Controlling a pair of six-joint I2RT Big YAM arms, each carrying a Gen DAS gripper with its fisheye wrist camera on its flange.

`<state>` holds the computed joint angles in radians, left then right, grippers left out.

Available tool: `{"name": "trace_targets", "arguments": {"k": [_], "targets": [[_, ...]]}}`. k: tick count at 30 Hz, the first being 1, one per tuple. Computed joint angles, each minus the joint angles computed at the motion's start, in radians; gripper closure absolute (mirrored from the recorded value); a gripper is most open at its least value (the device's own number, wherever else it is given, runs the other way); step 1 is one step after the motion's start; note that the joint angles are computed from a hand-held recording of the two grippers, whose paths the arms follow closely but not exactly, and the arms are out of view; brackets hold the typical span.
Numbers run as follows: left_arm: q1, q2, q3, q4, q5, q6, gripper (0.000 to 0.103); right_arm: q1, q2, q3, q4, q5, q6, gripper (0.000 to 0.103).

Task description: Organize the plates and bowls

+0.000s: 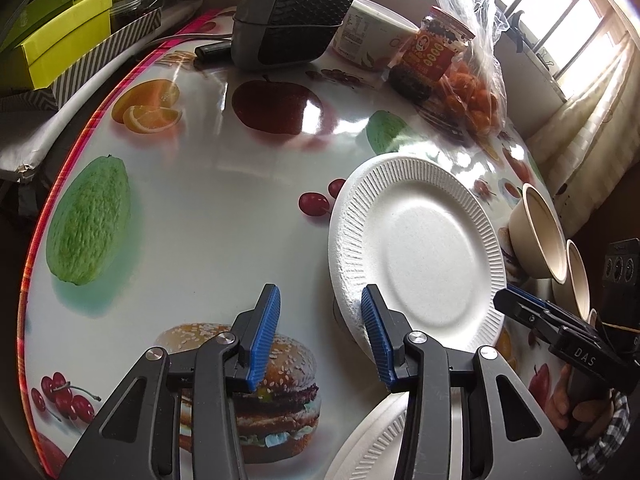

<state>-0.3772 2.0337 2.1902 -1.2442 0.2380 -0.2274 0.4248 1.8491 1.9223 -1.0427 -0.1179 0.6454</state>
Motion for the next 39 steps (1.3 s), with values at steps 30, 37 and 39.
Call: {"name": "trace_targets", "arguments": {"k": [30, 37, 39], "targets": [[0.006, -0.018, -0.02, 0.038, 0.039, -0.029, 0.072, -0.003, -0.007, -0.009, 0.013, -0.008, 0.013, 0.08], [0.011, -0.005, -0.008, 0.019, 0.08, -0.052, 0.066, -0.004, -0.007, -0.013, 0.019, -0.011, 0.018, 0.08], [0.011, -0.004, -0.008, 0.018, 0.086, -0.053, 0.066, -0.004, -0.007, -0.012, 0.019, -0.011, 0.016, 0.08]]}}
